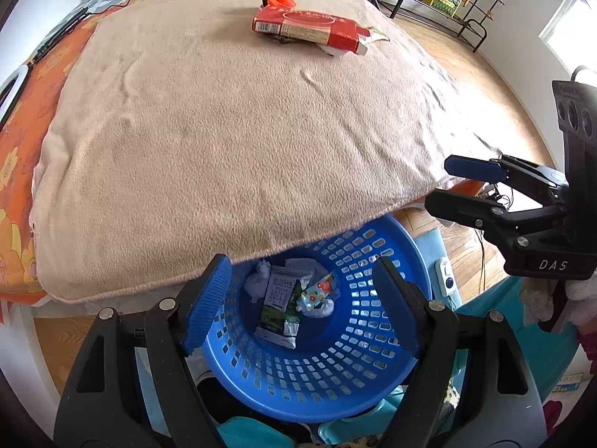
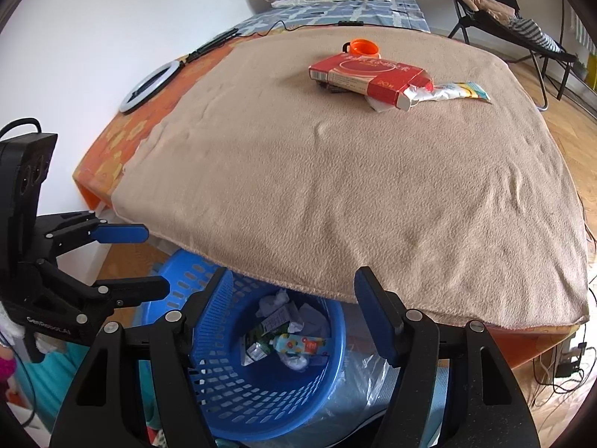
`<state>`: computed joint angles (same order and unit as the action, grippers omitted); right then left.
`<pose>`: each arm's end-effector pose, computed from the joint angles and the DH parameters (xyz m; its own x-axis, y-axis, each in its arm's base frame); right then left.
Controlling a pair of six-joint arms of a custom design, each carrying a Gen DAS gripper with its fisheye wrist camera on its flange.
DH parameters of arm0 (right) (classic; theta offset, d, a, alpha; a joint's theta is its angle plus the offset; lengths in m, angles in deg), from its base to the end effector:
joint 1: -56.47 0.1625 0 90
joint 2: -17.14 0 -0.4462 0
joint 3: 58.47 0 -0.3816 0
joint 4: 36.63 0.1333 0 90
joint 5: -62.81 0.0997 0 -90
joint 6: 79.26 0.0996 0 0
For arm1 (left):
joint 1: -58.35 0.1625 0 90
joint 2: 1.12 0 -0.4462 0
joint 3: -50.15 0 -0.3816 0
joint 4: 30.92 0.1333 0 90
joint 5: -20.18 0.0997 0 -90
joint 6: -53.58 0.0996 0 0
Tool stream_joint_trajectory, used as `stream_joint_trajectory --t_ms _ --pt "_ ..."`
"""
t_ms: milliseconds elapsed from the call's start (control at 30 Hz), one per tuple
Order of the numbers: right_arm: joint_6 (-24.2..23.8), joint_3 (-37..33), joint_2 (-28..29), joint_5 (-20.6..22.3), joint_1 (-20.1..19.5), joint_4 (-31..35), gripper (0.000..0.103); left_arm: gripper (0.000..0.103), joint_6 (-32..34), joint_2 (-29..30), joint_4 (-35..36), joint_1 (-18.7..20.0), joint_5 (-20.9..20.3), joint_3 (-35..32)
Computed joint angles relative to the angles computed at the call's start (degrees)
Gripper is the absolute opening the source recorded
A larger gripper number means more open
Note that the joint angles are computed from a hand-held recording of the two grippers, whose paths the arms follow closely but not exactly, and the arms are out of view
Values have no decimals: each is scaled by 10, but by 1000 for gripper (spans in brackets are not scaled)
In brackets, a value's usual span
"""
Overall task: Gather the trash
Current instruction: 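Move both grippers back over the blanket toward the red box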
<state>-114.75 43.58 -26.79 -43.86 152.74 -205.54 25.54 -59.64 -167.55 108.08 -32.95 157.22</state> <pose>0.1751 -0.6346 0.0942 -0.7251 -0.5423 0.4244 -0.6424 0.7547 -0.1333 -0.2293 -0.5693 0.1740 -0.8310 0.1115 -0.5450 0.2894 0.9234 -0.2523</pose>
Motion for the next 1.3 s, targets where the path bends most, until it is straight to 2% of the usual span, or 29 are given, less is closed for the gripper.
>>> stream_joint_trajectory --t_ms 267,467,667,800,1000,1200,1300 --pt "9 -64 12 7 3 14 67 80 32 33 -16 14 26 -79" --pt "16 -133 34 5 3 22 67 80 22 67 -21 47 1 -154" --pt "66 -217 63 11 -10 63 67 80 -15 113 -19 76 -30 -233" --pt "95 -274 85 11 -17 89 67 80 -30 151 -12 86 -34 -288" --pt "153 -356 119 21 -30 139 67 80 -75 207 -9 104 -62 -368" --pt "198 -423 152 31 -42 195 67 80 -157 244 -24 134 -125 -408" --pt "228 -457 168 50 -50 224 67 80 -188 252 -54 141 -133 -409"
